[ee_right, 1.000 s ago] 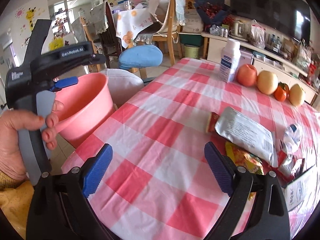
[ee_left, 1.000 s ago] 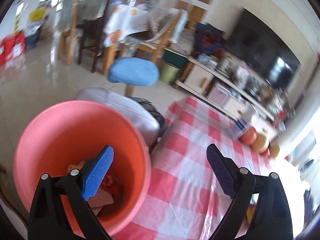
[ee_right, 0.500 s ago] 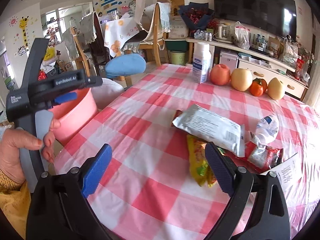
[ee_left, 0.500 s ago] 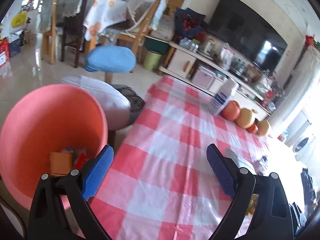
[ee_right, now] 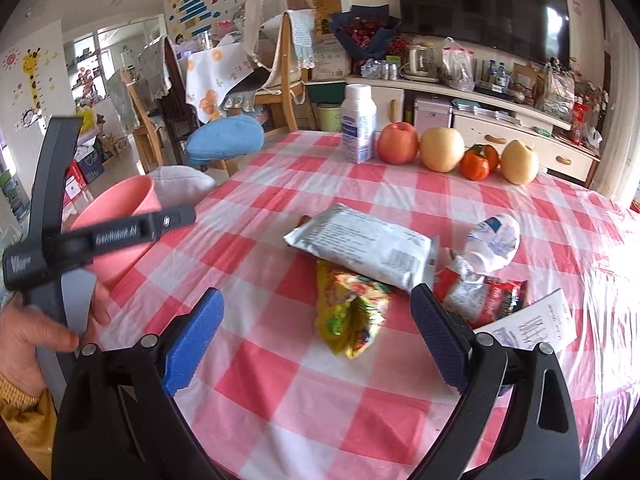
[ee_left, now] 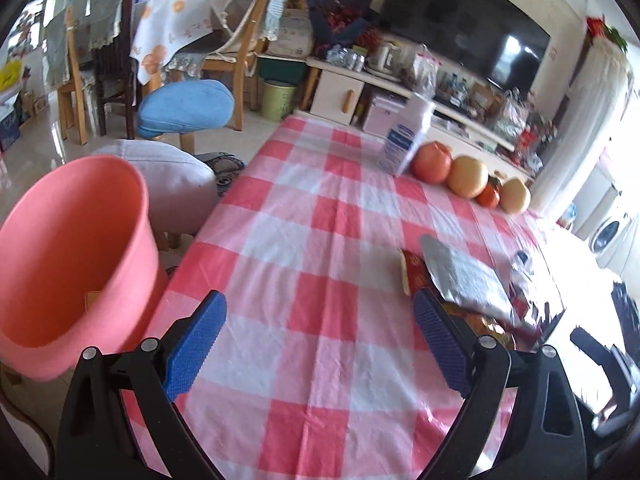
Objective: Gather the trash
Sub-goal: 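Bring both tools back over the table toward the remaining trash, then grasp the yellow snack bag with the left tool while the right tool grasps the white milk carton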
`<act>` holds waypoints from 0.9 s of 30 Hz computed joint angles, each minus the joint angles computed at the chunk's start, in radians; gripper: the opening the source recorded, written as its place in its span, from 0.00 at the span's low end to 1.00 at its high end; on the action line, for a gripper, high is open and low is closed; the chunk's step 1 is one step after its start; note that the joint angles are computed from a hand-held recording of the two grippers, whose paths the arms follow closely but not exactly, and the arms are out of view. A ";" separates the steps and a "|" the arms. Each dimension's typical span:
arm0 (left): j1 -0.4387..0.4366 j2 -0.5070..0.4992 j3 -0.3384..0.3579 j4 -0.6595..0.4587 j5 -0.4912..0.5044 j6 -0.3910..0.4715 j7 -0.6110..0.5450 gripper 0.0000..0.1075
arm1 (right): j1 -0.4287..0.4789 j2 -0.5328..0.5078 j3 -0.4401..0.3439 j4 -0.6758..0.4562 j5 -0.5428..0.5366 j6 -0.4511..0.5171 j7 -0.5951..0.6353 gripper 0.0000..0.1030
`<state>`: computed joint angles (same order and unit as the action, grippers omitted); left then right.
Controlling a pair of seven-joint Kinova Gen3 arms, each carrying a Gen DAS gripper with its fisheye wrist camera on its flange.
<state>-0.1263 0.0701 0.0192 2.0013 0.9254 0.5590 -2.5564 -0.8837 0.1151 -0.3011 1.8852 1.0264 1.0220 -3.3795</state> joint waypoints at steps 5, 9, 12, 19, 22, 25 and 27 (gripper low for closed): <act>0.019 -0.022 0.006 0.030 0.013 -0.001 -0.030 0.87 | 0.007 -0.036 -0.011 0.034 -0.001 0.016 -0.031 0.92; 0.038 -0.032 0.005 0.048 0.020 0.000 -0.037 0.87 | 0.021 -0.060 -0.024 0.054 -0.005 0.030 -0.042 0.92; 0.047 -0.040 0.003 0.066 0.056 0.004 -0.086 0.87 | 0.036 -0.084 -0.035 0.072 -0.011 0.033 -0.056 0.92; 0.092 -0.051 0.013 0.087 0.046 -0.012 -0.103 0.87 | 0.092 -0.158 -0.061 0.127 -0.043 0.025 -0.088 0.92; 0.119 -0.067 0.023 0.107 0.049 -0.043 -0.119 0.87 | 0.126 -0.195 -0.076 0.155 -0.063 0.021 -0.107 0.92; 0.147 -0.083 0.027 0.130 0.087 -0.058 -0.171 0.87 | 0.168 -0.240 -0.089 0.187 -0.095 0.009 -0.127 0.92; 0.162 -0.086 0.027 0.136 0.085 -0.061 -0.172 0.87 | 0.199 -0.270 -0.093 0.207 -0.126 -0.006 -0.123 0.92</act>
